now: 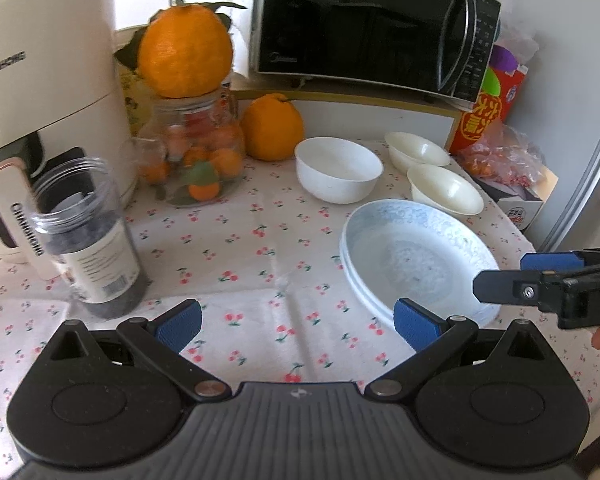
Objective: Organize plates and bowls
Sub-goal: 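Move both grippers toward the plain white plate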
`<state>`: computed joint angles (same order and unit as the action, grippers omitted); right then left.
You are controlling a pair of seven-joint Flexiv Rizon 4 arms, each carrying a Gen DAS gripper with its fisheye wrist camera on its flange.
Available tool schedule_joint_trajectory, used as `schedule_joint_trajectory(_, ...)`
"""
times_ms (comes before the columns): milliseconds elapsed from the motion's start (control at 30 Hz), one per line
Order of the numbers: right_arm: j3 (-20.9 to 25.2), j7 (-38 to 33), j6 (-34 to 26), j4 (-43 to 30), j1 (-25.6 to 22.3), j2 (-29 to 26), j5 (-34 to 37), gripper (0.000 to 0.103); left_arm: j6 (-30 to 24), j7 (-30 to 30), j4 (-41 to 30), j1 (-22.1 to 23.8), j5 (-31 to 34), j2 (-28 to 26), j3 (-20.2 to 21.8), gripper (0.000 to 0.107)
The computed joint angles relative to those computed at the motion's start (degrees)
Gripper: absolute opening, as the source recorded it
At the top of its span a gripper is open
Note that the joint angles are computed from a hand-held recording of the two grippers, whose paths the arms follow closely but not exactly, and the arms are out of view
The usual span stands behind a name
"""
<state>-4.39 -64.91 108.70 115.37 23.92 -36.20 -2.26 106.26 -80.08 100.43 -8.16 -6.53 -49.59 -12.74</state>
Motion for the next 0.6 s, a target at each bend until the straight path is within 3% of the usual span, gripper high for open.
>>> schedule_joint_trajectory(600, 3.23, -3.86, -0.97, 1.32, 1.48, 0.09, -3.78, 0.096, 3.25, -0.62, 6.83, 2.03, 0.76, 3.13, 3.35, 0.102)
